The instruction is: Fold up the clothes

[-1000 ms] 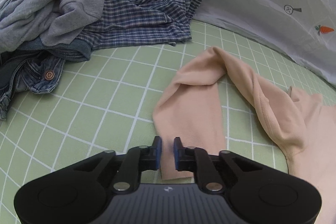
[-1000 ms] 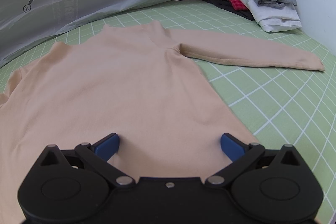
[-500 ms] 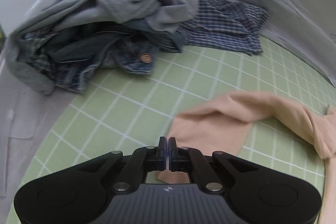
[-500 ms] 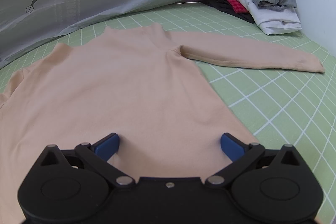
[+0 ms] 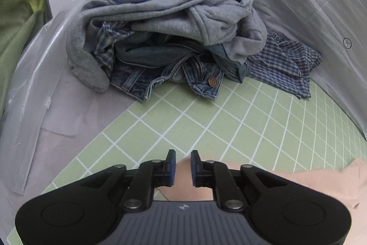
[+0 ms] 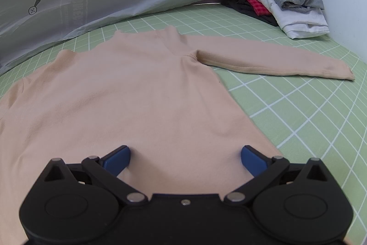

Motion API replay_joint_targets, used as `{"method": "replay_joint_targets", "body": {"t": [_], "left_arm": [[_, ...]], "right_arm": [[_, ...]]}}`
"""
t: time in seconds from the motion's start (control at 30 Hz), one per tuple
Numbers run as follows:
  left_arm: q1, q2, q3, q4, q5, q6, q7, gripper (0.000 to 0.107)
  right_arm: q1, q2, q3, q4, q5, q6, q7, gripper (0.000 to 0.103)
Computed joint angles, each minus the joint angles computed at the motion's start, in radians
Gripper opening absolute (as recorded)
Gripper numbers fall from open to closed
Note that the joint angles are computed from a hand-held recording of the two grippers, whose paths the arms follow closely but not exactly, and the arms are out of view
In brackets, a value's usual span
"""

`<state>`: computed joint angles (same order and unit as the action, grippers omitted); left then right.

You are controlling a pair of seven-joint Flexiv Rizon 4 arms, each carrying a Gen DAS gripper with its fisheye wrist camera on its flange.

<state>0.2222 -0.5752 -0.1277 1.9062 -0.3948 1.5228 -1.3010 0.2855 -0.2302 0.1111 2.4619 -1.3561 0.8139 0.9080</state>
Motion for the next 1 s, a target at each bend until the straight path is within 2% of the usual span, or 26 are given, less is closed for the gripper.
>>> {"method": "replay_joint_targets", "body": {"t": [0.1,0.23,0.33,0.5,0.73,0.8,0.9,1.0], "left_arm": [[-0.009,-0.009,0.016,-0.024,-0.013,0.001,-0.035,0.030],[-0.028,-0.035,0.039,-0.066,0.013,-0.063,-0.023,0.033],[0.000,-0.038,-0.011,-0.063,0.005,-0.100,0.035,0.033],[-0.071,-0.029,0.058,-0.054,0.054,-0.114,0.048,0.033],[-0.060,0.044,0.033,0.071,0.057,-0.092,0.109,0.033],[-0.041,0.061,0.004,0.117,0.032,-0.082,0.123,0.033],[-0.048,0.081,0.003,0.166,0.027,-0.034,0.130,0.033],[0.015,0.097,-0.077,0.201,-0.037,-0.005,0.128,0.033]], "right_arm": [[0.001,-0.001,0.000,0.000,0.000,-0.003,0.003,0.103],[0.004,-0.002,0.001,-0.001,0.001,-0.010,0.007,0.103],[0.003,-0.003,0.001,-0.002,0.003,-0.010,0.004,0.103],[0.003,-0.001,0.001,0.000,0.001,-0.010,0.006,0.103],[0.010,-0.007,0.002,0.000,-0.016,-0.028,0.024,0.103],[0.008,-0.006,0.002,0.001,-0.022,-0.027,0.026,0.103],[0.003,-0.003,0.001,0.005,-0.032,-0.018,0.023,0.103],[-0.004,0.002,0.000,0.011,-0.051,-0.006,0.023,0.103]]}}
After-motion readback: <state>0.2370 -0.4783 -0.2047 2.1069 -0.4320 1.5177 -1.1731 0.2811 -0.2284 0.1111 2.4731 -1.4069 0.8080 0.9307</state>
